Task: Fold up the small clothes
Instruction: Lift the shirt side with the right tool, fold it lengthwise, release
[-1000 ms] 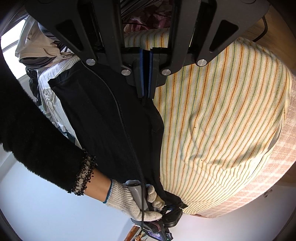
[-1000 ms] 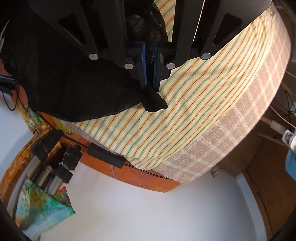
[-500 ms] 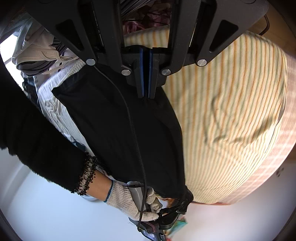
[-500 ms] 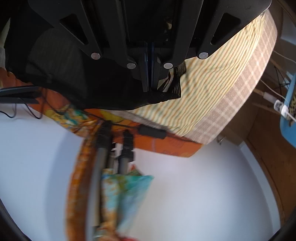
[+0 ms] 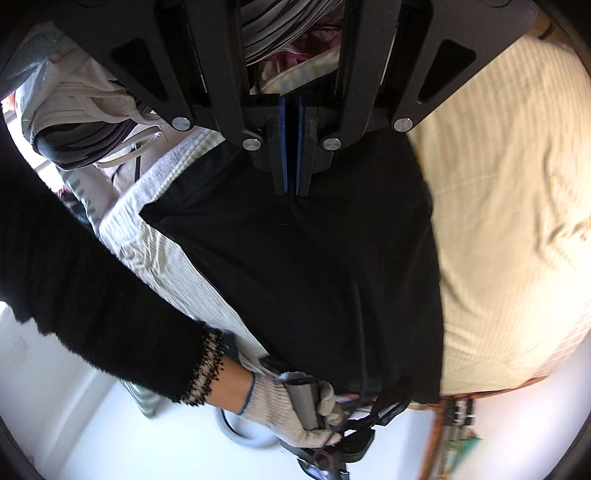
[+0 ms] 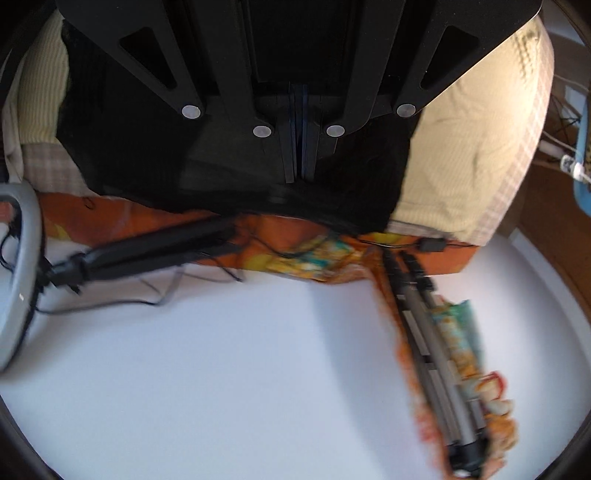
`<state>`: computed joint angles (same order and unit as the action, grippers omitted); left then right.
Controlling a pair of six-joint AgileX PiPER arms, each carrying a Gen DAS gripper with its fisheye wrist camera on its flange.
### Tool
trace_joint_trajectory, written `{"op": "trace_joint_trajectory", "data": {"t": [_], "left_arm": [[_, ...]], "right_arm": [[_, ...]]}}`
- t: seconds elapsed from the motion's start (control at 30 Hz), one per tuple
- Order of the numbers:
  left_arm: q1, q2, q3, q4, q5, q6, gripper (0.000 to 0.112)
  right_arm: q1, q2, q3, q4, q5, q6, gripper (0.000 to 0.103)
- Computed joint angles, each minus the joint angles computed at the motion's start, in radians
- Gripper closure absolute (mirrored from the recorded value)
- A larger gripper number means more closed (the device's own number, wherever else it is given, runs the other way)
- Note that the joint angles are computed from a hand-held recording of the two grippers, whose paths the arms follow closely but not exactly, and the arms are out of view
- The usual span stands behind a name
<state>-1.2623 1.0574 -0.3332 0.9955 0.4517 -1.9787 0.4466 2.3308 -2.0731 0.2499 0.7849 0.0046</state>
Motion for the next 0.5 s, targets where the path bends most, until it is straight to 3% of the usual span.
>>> {"op": "trace_joint_trajectory", "data": {"t": [0.1, 0.17, 0.2, 0.23, 0.3, 0.37, 0.5], "left_arm": [[0.073, 0.118, -0.059, -0.005, -0.091, 0.083, 0.11], [0.091, 0.169, -0.092, -0.035, -0.109, 0.133, 0.11], [0.106, 0.174, -0.101, -0.079, -0.113, 0.189, 0.11], [0.126, 0.17, -0.106, -0.146, -0.124, 0.274, 0.11], [0.133, 0.147, -0.114, -0.225, -0.096, 0.371, 0.105], [0.117, 0.115, -0.114, -0.239, -0.053, 0.384, 0.086], [0.059, 0.013, -0.112, -0.231, 0.074, 0.356, 0.082]], "right_arm": [[-0.036, 0.011, 0.018, 0.058, -0.005, -0.046, 0.102], [-0.049, 0.019, 0.021, 0.075, -0.001, -0.057, 0.1], [-0.054, 0.027, 0.012, 0.088, 0.01, -0.065, 0.094], [-0.062, 0.023, 0.029, 0.099, 0.009, -0.08, 0.079], [-0.069, -0.005, 0.081, 0.11, -0.027, -0.097, 0.058], [-0.083, -0.043, 0.138, 0.159, -0.055, -0.154, 0.057], [-0.106, -0.119, 0.227, 0.204, -0.081, -0.21, 0.057]]}}
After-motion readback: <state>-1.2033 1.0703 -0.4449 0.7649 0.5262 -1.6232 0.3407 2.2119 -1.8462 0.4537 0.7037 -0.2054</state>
